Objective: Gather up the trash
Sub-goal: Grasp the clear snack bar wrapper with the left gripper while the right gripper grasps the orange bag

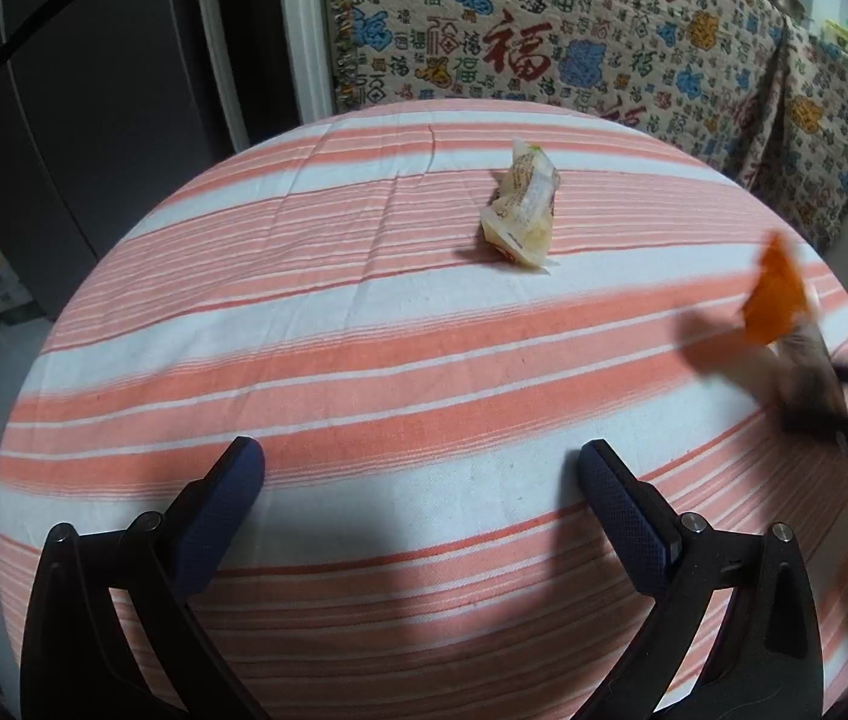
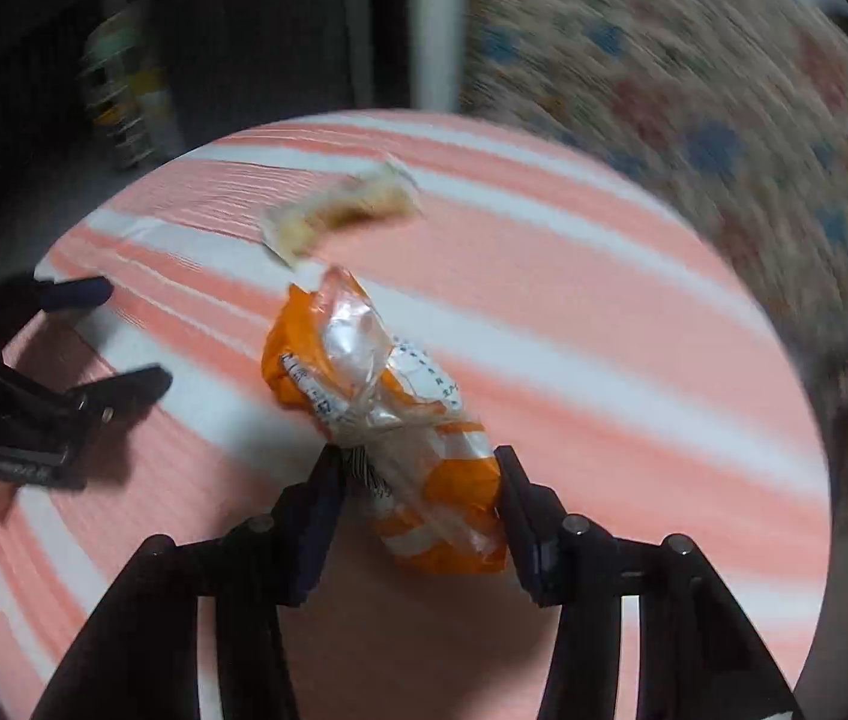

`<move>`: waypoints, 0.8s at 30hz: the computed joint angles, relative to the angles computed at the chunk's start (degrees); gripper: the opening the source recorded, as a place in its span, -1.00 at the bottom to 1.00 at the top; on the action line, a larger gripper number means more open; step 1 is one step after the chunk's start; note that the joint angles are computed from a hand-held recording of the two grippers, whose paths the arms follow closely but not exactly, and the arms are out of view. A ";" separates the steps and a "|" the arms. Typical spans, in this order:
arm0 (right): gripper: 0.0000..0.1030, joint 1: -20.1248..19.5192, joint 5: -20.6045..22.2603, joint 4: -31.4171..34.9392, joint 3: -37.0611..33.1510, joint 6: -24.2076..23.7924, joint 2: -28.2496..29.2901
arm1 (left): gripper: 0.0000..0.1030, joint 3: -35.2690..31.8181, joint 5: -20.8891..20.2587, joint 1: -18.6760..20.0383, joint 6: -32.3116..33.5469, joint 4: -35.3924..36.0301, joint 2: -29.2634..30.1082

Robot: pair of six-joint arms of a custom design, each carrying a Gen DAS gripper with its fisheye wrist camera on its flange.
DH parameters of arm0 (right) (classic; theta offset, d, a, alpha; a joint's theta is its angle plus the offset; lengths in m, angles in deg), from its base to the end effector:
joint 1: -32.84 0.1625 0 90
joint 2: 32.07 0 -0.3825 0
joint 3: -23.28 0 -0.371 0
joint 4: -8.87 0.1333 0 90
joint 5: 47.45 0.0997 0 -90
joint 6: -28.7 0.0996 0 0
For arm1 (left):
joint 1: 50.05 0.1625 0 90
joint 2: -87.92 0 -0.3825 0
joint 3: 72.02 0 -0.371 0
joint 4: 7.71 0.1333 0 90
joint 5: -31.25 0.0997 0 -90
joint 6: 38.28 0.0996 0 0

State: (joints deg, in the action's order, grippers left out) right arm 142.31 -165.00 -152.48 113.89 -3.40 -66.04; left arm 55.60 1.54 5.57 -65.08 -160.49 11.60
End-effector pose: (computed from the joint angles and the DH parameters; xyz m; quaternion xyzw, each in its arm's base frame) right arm 0.2956 -0.5744 0.0063 0.3916 -0.8806 0.0976 0.2484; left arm -0.0614 -0.4790 0.2161 0.0068 0.8619 -0.3287 0.3861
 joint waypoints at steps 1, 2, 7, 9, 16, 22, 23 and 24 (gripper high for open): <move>0.01 -0.54 0.75 1.66 2.73 4.83 -2.38 | 0.99 -0.42 -0.57 0.32 1.09 -1.55 0.40; 0.01 -0.77 1.78 0.92 5.63 7.26 -4.32 | 0.99 -1.12 -1.99 0.99 3.83 -4.55 1.07; 0.15 -2.68 9.04 -7.82 17.49 7.96 -10.61 | 0.99 -10.77 -9.79 5.87 16.18 -12.57 7.66; 0.16 -3.29 8.53 -14.13 20.28 5.42 -10.37 | 0.94 -15.11 -9.76 7.07 18.56 -12.70 10.84; 0.16 -4.50 9.91 -20.41 24.27 3.78 -11.51 | -0.48 -16.53 -13.18 6.83 25.65 -14.61 13.00; 0.16 -3.65 9.81 -20.59 20.49 9.07 -10.32 | -0.48 -5.42 -7.47 1.28 11.62 -10.10 5.37; 0.16 -3.31 9.90 -20.80 19.27 9.66 -9.48 | -0.47 -3.04 -6.61 0.04 8.03 -8.33 3.47; 0.16 -2.77 9.32 -21.01 17.66 10.38 -8.26 | -0.46 -0.82 -5.85 -1.25 4.74 -6.54 1.72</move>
